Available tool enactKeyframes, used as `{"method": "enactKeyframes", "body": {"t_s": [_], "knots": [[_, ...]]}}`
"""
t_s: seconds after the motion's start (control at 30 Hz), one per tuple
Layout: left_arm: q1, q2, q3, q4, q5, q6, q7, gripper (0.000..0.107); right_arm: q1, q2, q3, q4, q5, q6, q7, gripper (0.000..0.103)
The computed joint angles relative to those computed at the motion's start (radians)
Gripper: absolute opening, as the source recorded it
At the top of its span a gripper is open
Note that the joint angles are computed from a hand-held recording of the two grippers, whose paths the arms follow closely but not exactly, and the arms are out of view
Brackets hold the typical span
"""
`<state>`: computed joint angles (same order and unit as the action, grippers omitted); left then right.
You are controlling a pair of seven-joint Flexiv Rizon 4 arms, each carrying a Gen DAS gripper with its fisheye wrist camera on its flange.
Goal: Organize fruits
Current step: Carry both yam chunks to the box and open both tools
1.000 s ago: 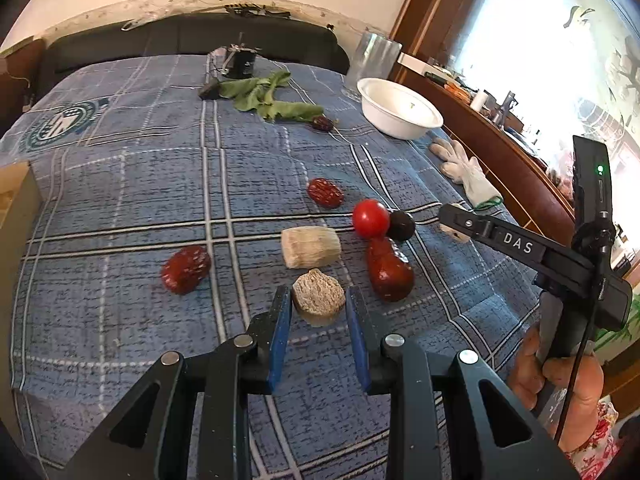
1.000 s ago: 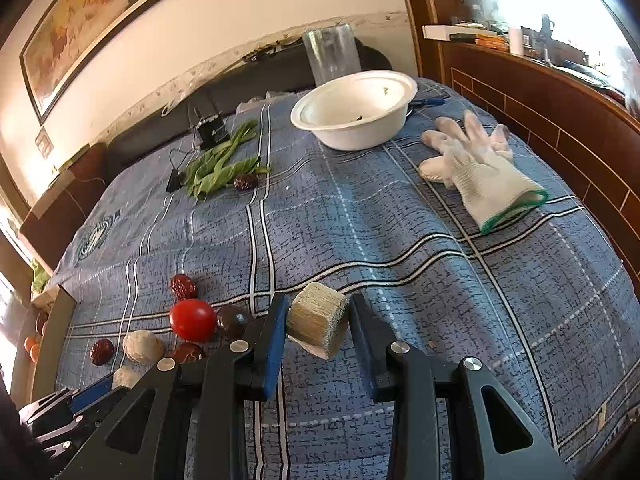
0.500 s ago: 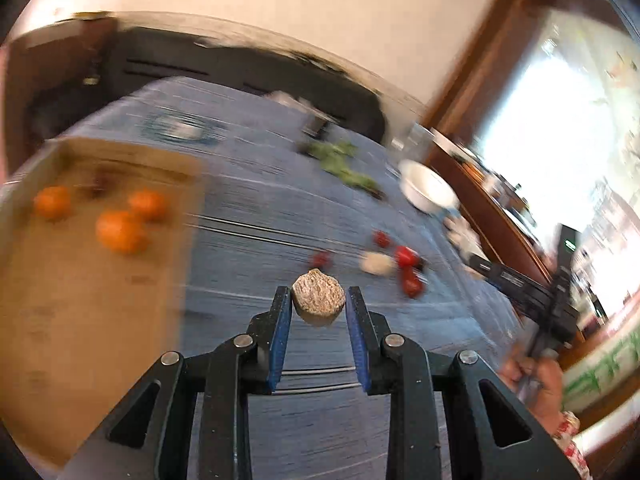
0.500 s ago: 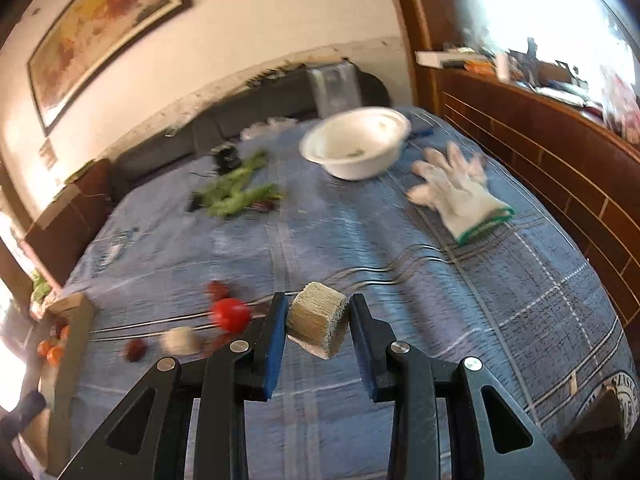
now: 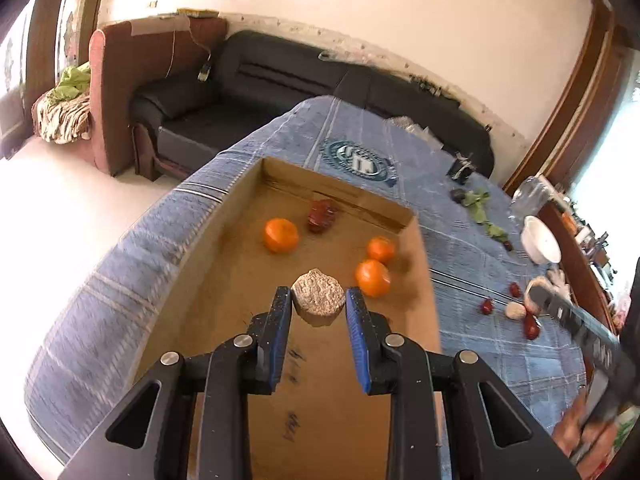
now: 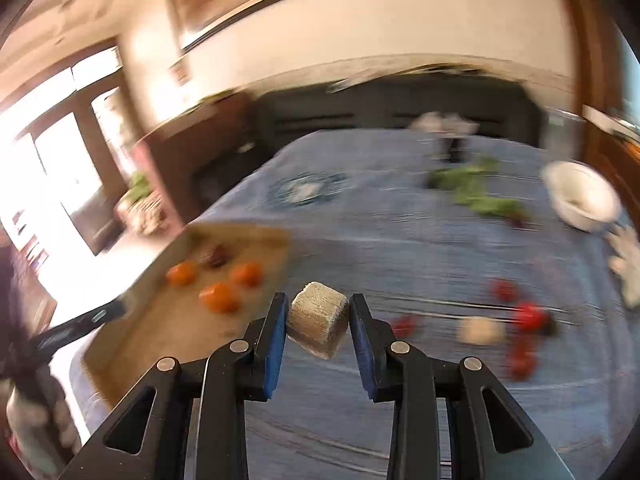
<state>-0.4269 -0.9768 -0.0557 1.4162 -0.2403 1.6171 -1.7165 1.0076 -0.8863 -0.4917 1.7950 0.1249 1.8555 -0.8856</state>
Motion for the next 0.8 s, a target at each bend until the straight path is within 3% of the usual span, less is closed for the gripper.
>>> {"method": "enactKeyframes", "body": {"t_s": [0.1,0.2,0.33,0.47,0.6,0.67,0.73,0.8], "knots": [[-0.013,-0.037,0.052,-0.101,-0.009,-0.122,0.000,0.027,-0.067,-0.037,0.097,-0.124,-0.099,-0.082,-0.008,0.035],[0.024,-0.077,0.015,-0.187,-0.009,-0.240,0.012,0.027,-0.121,-0.090,0.159,-0.238,-0.195,-0.171,0.009,0.035],[0.036,-0.114,0.006,-0.257,0.004,-0.327,-0.003,0.027,-0.203,-0.151,0.259,-0.359,-0.294,-0.278,0.028,0.035],[0.065,-0.138,-0.039,-0.281,-0.004,-0.348,-0.003,0.028,-0.233,-0.193,0.282,-0.422,-0.354,-0.327,0.070,0.035],[0.069,-0.157,-0.048,-0.301,-0.007,-0.349,-0.008,0.046,-0.231,-0.205,0.260,-0.435,-0.406,-0.332,0.118,0.035],[0.072,-0.162,-0.049,-0.305,-0.011,-0.350,-0.016,0.047,-0.235,-0.206,0.261,-0.434,-0.430,-0.328,0.137,0.036],[0.074,-0.170,-0.049,-0.317,-0.019,-0.365,-0.030,0.058,-0.242,-0.204,0.271,-0.426,-0.448,-0.311,0.147,0.045],[0.081,-0.172,-0.058,-0.314,-0.023,-0.365,-0.035,0.059,-0.210,-0.188,0.223,-0.385,-0.448,-0.265,0.178,0.054]]}}
